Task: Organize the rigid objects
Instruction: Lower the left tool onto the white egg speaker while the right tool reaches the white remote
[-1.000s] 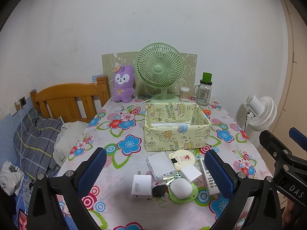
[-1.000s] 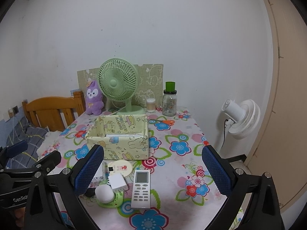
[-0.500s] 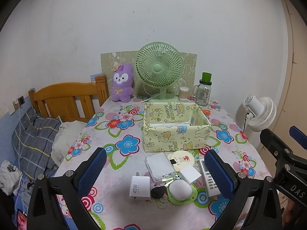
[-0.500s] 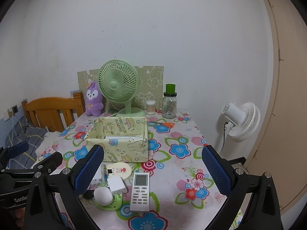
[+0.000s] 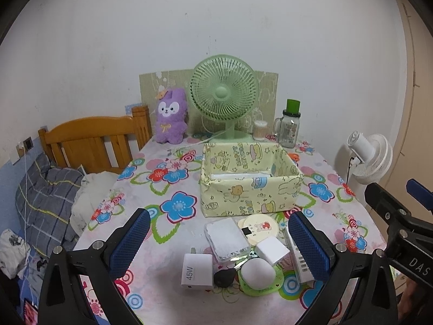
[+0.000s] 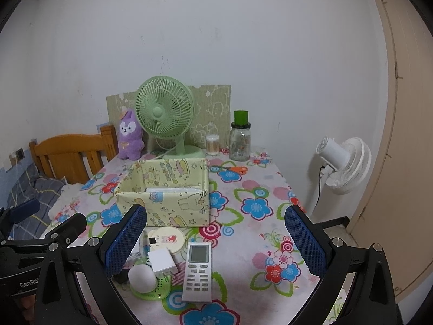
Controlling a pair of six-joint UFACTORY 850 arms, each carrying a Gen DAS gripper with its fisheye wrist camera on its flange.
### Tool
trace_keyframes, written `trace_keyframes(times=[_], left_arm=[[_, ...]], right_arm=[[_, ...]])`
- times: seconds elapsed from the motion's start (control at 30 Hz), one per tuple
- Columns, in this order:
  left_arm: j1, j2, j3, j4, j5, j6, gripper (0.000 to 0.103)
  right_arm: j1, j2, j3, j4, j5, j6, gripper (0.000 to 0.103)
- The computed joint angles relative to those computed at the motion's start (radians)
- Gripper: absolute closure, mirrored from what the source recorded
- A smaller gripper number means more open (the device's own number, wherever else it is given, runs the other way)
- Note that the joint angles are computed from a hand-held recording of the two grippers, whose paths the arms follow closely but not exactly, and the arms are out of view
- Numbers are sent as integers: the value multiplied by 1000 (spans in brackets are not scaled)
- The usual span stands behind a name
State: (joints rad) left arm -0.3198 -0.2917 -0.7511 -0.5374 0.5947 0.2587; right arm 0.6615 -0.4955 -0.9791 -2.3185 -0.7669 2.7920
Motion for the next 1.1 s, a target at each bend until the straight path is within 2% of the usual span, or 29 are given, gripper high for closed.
trace_keyframes(times=[0.53,0.77,1.1], left_arm=[[29,-158,-115,44,-111,-20,0],[25,-212,-156,55,-144,-15,0],[17,-266,-185,123,-192,-88,0]], right_arm=[[-47,-126,-108,-28,127,2,4],[-65,-180,-155,-23,178,-9,6],[-78,-247,-220,3,253,-58,9]])
